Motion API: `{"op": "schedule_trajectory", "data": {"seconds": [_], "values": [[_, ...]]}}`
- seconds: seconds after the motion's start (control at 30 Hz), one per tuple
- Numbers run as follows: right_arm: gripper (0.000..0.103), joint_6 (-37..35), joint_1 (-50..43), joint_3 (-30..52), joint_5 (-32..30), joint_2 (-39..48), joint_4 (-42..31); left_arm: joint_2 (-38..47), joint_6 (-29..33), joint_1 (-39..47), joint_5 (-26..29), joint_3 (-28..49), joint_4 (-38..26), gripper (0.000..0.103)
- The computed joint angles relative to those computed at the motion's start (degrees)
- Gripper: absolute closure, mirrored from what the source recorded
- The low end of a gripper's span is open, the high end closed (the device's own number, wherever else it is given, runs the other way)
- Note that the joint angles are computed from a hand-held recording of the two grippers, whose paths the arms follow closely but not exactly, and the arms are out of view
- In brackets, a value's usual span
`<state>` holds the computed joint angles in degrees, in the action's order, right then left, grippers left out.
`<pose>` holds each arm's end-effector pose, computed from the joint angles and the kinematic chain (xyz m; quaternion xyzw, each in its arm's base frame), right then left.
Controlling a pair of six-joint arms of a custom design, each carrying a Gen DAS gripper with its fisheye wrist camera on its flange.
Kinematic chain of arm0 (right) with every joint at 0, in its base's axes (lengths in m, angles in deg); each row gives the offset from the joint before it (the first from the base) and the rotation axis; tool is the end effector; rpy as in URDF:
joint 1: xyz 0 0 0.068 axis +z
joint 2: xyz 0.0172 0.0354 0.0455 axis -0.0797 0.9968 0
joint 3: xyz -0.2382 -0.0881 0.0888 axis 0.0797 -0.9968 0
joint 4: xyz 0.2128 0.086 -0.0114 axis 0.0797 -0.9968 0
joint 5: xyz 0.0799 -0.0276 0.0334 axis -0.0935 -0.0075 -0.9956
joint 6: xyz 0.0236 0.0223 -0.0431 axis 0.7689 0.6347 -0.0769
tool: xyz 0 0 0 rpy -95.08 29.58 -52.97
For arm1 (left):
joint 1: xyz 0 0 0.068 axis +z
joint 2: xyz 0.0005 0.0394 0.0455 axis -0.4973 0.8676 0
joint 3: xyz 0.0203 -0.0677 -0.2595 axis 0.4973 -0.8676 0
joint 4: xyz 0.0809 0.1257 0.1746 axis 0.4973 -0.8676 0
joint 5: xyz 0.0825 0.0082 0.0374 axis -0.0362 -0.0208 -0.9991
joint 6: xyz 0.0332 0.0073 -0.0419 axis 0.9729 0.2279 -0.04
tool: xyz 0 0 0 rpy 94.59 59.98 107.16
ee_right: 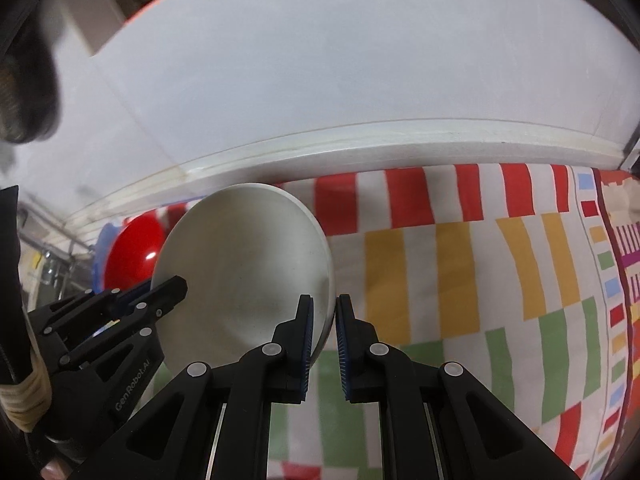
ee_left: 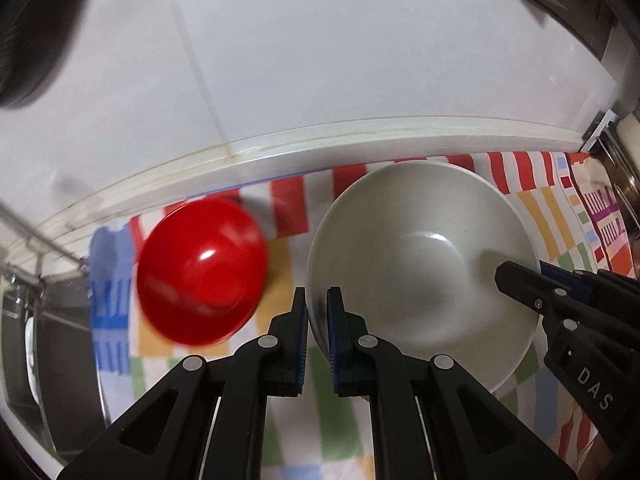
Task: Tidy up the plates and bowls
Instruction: 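Lift the white bowl with both tools and carry it over the pink bowl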
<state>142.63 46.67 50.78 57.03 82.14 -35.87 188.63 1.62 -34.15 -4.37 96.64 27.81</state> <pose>0.1905 0.2157 0.1420 0.2627 0.9342 0.0551 0.2348 0.2866 -0.0292 0.1291 0.3261 0.9176 -0.0527 0.2211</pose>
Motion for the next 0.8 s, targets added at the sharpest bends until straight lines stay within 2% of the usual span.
{"op": "schedule_trajectory", "data": {"seconds": [0.27, 0.57, 0.8], "values": [[0.09, 4.77, 9.6, 13.52, 4.31, 4.56, -11.97, -6.21, 7.98, 13.65, 6.0, -1.59, -7.18, 0.092], [0.09, 8.52, 17.66, 29.25, 6.29, 12.54, -20.66, -11.65, 22.31, 32.38, 13.44, -2.85, -15.16, 0.092], [0.089, 9.64, 22.15, 42.43, 6.65, 19.8, -27.01, -10.53, 33.66, 46.03, 18.22, -0.1, -21.08, 0.092]]}}
